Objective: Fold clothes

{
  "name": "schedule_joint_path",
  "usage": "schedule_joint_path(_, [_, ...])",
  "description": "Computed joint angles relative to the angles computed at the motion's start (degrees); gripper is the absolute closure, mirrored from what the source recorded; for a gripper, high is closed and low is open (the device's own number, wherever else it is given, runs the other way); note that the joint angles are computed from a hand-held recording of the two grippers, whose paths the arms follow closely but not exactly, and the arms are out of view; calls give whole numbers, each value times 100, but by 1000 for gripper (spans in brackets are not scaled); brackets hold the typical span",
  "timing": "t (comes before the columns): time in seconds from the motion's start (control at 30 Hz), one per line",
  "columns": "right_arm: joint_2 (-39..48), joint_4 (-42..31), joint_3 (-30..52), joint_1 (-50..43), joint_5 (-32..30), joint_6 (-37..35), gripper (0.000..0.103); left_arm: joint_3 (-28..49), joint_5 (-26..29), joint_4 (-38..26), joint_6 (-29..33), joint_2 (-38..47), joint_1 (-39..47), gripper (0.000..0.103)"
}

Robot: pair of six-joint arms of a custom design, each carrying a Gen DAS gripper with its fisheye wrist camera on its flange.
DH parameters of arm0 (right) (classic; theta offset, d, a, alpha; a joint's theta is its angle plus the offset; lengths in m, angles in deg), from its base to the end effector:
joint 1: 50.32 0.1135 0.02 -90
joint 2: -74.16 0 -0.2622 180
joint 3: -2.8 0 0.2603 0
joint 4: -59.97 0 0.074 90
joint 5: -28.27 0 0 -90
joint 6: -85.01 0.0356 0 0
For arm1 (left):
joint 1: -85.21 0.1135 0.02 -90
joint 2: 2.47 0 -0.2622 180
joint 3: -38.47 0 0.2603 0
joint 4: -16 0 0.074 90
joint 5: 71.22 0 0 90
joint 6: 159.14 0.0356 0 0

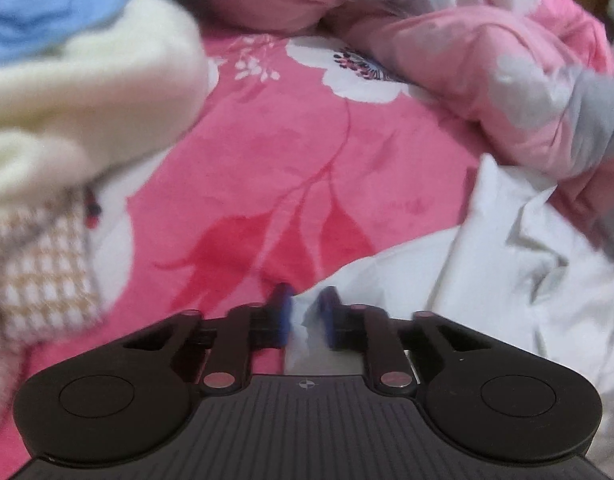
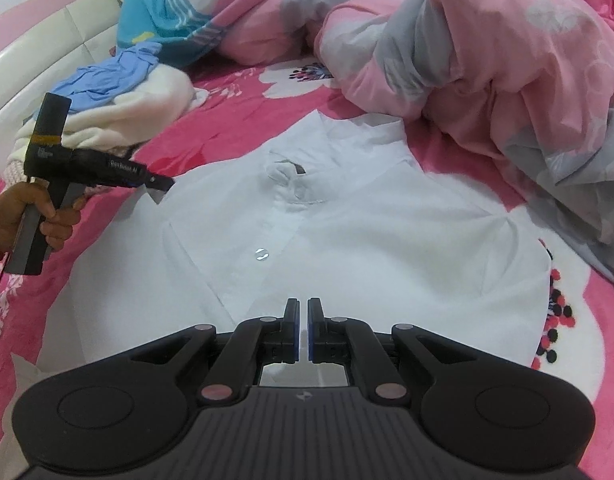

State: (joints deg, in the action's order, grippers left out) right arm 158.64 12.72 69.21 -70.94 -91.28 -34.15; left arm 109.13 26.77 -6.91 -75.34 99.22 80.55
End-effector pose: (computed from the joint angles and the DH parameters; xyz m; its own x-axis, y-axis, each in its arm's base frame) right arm 0.2739 -0.0843 0.1984 -0.7980 -0.1526 -0.5830 -0.3152 0.9303 0.1879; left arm 0.3589 -0.0342 0.1478 -0.8185 -0.0406 -0.5731 0.0740 0.9817 -0.1753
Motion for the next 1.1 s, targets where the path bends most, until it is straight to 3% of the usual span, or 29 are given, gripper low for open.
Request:
schedule_joint_path(0.03, [0, 41, -21, -8, 12, 30, 100, -107, -102, 146, -29, -75, -41, 102])
schedule_joint_path(0.23, [-65, 670, -275, 89, 242, 60, 100, -819, -1149, 1275, 41, -507, -481, 103])
schedule_joint_path(0.43, [86, 1731, -675, 373, 576, -137, 100, -813, -1712, 1472, 175, -109, -710, 102])
schedule_joint_path(0.53, [713, 1752, -511, 417, 876, -325, 100, -898, -1817, 1548, 305, -150, -779, 99])
schedule_joint_path(0.63, [874, 1493, -140, 240, 591, -140, 100, -890, -1644, 1335, 233, -438, -667, 73])
schedule_joint_path(0.77, [958, 1592, 430, -18, -184, 166, 94, -966, -1489, 1338, -13, -969, -523, 63])
schedule_joint_path(0.83, [1280, 1730, 806, -1, -316, 286, 78, -890, -1285, 1330, -267, -1119, -474, 58])
schedule_joint_path(1.0, [2595, 1905, 2064, 200, -526, 657, 60, 303, 218, 858, -1061, -50, -490, 53])
schedule_joint_path(1.1, [3368, 1859, 2853, 294, -490, 983, 57, 1035, 543, 952, -1440, 847, -678, 53])
